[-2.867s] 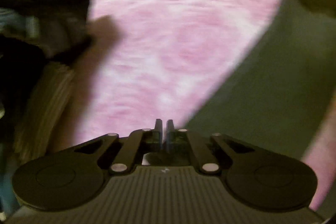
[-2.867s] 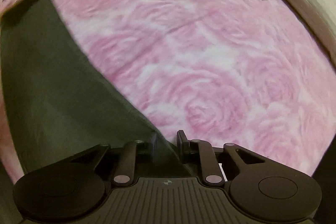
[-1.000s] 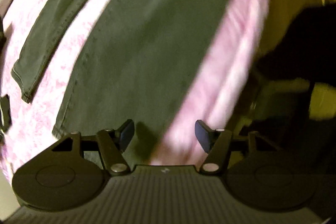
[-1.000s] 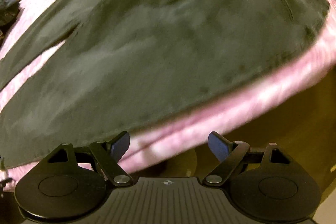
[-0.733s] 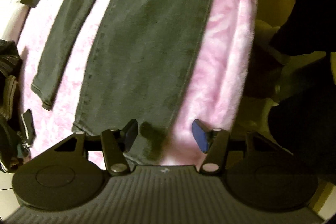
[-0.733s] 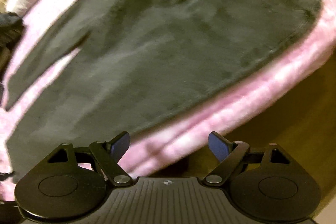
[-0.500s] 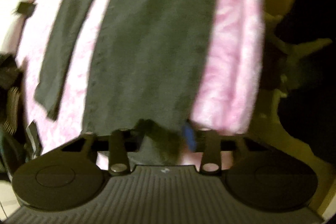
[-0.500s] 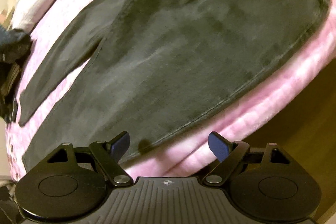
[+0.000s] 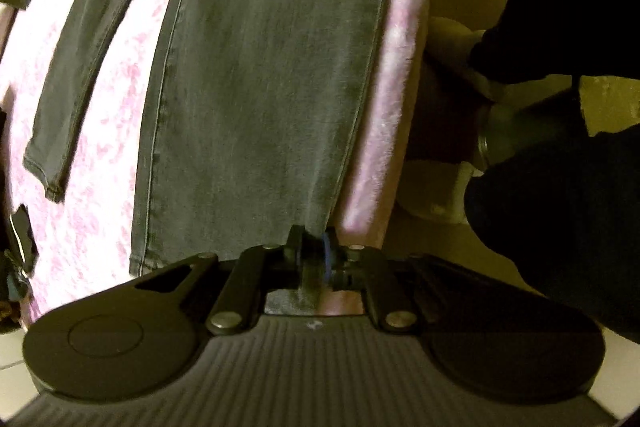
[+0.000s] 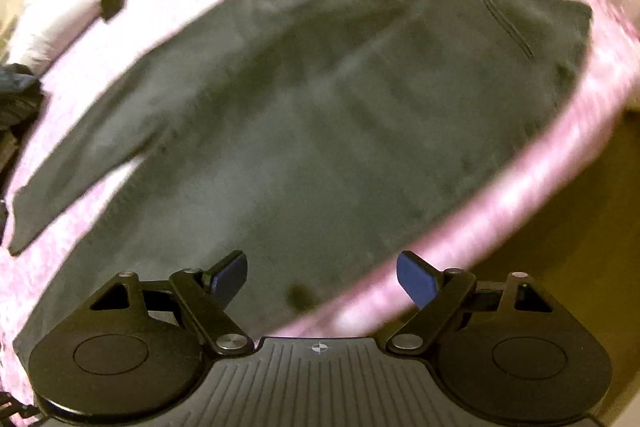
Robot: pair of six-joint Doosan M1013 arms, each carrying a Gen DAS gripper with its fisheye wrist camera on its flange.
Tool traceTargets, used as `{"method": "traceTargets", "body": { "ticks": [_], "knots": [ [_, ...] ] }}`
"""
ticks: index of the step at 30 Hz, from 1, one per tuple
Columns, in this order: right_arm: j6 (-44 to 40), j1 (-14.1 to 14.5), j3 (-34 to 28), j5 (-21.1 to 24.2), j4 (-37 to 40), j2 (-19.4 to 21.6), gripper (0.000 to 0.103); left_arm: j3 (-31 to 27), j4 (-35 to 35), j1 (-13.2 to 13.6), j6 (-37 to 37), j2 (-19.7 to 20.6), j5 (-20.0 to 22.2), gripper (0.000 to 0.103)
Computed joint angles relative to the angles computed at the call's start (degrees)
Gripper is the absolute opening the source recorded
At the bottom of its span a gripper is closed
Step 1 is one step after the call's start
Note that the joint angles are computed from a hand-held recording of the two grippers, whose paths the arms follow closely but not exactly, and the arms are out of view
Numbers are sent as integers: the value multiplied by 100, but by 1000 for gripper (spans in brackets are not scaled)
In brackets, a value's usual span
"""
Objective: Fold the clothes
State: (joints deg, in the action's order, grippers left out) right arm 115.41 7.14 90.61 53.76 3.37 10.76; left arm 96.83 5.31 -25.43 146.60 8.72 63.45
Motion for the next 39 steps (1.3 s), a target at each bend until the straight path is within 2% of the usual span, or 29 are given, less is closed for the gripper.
{"method": "traceTargets", "body": {
  "ticks": [3, 4, 6, 8, 11, 12, 15, 18, 22, 25, 28, 39],
  "knots": [
    [-267, -58, -57, -3, 435, 138, 85, -186, -43, 94, -396, 36, 339, 16],
    [-337, -87, -125, 246, 611, 243, 85, -258, -34, 117, -526, 44, 416, 19],
    [-155, -115, -360, 1051, 697, 512, 85, -395, -2, 153, -770, 54, 534, 25],
    [179, -77, -398, 1224, 482, 507, 85, -546, -2, 177, -1013, 78, 604, 32],
    [261, -29, -454, 1257, 274, 376, 85, -843, -122, 222, -1522, 169, 692, 42],
    [225, 2, -537, 1411, 161, 366, 85, -941, -173, 232, -1680, 203, 721, 44],
    [-145, 100, -886, 1999, -204, 424, 85, -1195, -307, 215, -2022, 286, 648, 56],
    [-789, 223, -1185, 2378, -513, 449, 86, -1415, -521, 181, -2271, 353, 451, 66],
    [-1194, 454, -1390, 2525, -923, 403, 90, -1641, -888, 191, -2268, 433, 386, 81],
    [-1208, 601, -1457, 2536, -1124, 373, 90, -1694, -991, 187, -2055, 451, 352, 82],
    [-1116, 681, -1460, 2483, -1120, 344, 90, -1625, -1111, 213, -1906, 401, 209, 89],
    [-1386, 923, -1542, 2619, -1043, 379, 90, -1510, -1140, 382, -1933, 275, 205, 90]
  ]
}}
